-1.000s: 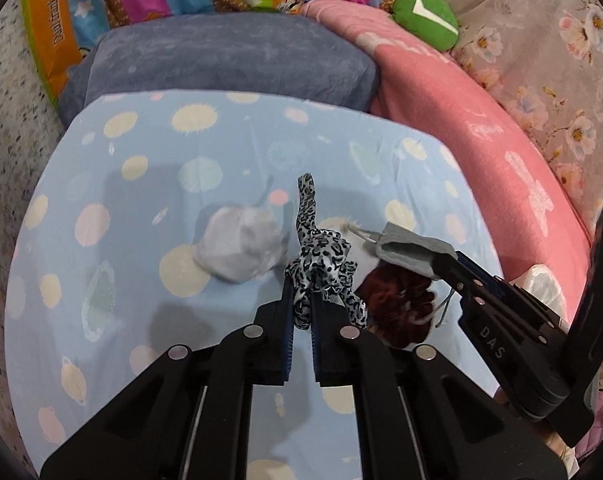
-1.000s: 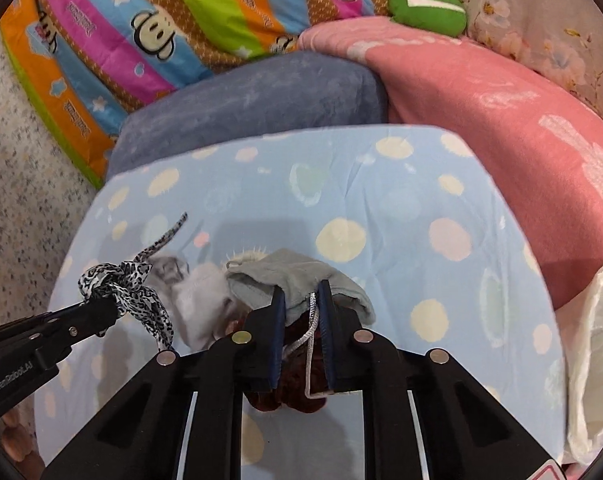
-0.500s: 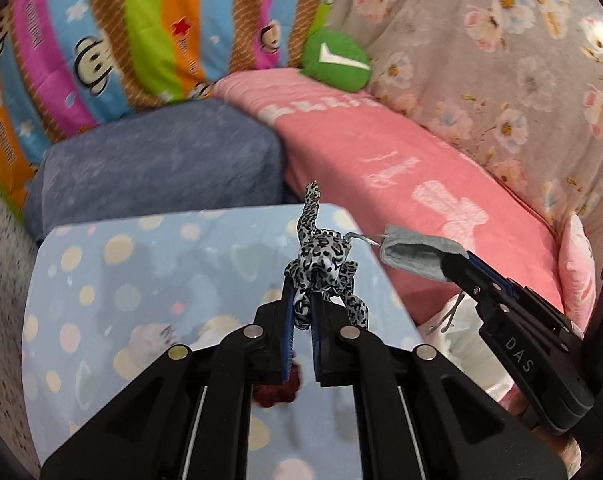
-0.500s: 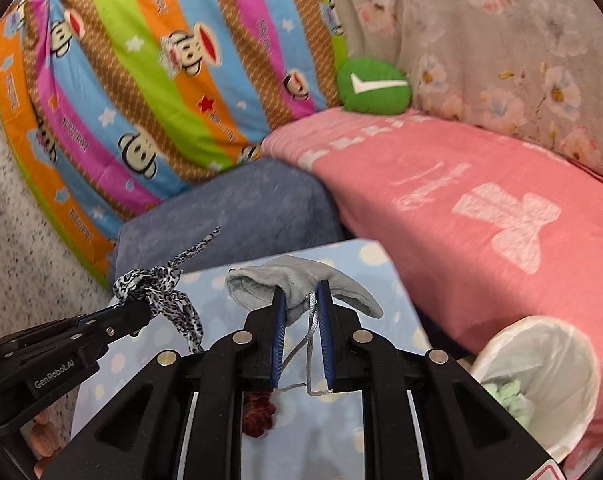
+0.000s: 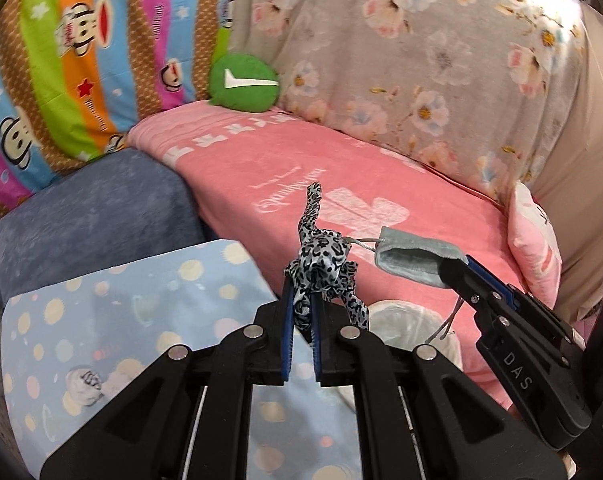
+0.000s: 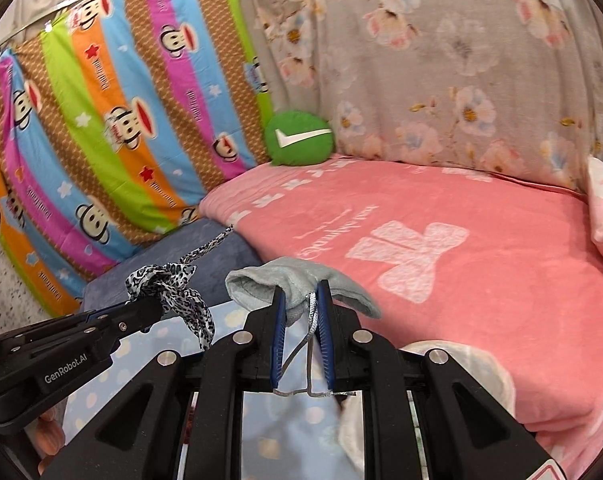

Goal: Collect trash
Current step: 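Carry the leopard strap and grey cloth over the bin and release them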

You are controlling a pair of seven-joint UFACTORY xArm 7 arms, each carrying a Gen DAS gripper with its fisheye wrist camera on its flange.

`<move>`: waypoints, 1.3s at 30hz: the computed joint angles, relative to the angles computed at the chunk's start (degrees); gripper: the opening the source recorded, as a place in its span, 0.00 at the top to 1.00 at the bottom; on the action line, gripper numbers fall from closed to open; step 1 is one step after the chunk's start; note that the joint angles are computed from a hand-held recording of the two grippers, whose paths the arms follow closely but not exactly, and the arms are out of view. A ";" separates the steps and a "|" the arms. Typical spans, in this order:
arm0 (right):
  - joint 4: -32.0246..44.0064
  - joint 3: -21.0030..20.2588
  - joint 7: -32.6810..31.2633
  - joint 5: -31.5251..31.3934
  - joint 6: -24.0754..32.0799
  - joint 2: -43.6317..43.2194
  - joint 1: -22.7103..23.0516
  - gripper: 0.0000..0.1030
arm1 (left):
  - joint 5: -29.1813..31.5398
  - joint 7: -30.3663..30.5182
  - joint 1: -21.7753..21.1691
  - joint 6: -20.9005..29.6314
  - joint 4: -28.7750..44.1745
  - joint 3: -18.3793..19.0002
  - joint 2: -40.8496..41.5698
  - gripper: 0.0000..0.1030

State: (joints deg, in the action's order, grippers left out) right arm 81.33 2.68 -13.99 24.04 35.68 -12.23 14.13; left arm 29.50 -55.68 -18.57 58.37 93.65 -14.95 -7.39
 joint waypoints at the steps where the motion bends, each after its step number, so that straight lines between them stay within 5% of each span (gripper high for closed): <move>1: -0.32 -0.66 -0.28 0.35 0.00 -0.27 -0.36 0.86 | 0.39 0.06 -0.30 0.16 1.42 -0.50 1.33 0.93; 19: -6.18 -6.38 -2.82 3.01 0.94 -2.08 -6.92 0.85 | 0.13 5.75 -16.08 4.43 26.69 5.66 24.23 0.91; 23: -7.03 -6.23 -2.53 2.83 1.07 -1.95 -7.79 0.73 | -2.33 6.54 -17.61 4.78 28.10 7.93 25.79 0.79; 25: -7.48 -6.13 -2.33 2.87 0.46 -2.02 -8.02 0.55 | -1.98 6.02 -18.46 5.30 28.00 8.96 25.84 0.58; 27: -7.80 -5.92 -2.07 2.59 -0.27 -2.20 -8.13 0.51 | -0.77 4.74 -19.19 5.56 27.35 9.77 25.44 0.49; 39: -8.04 -5.38 -1.72 2.00 -0.42 -2.73 -7.21 0.47 | 0.42 2.01 -17.17 5.04 21.65 8.83 21.05 0.49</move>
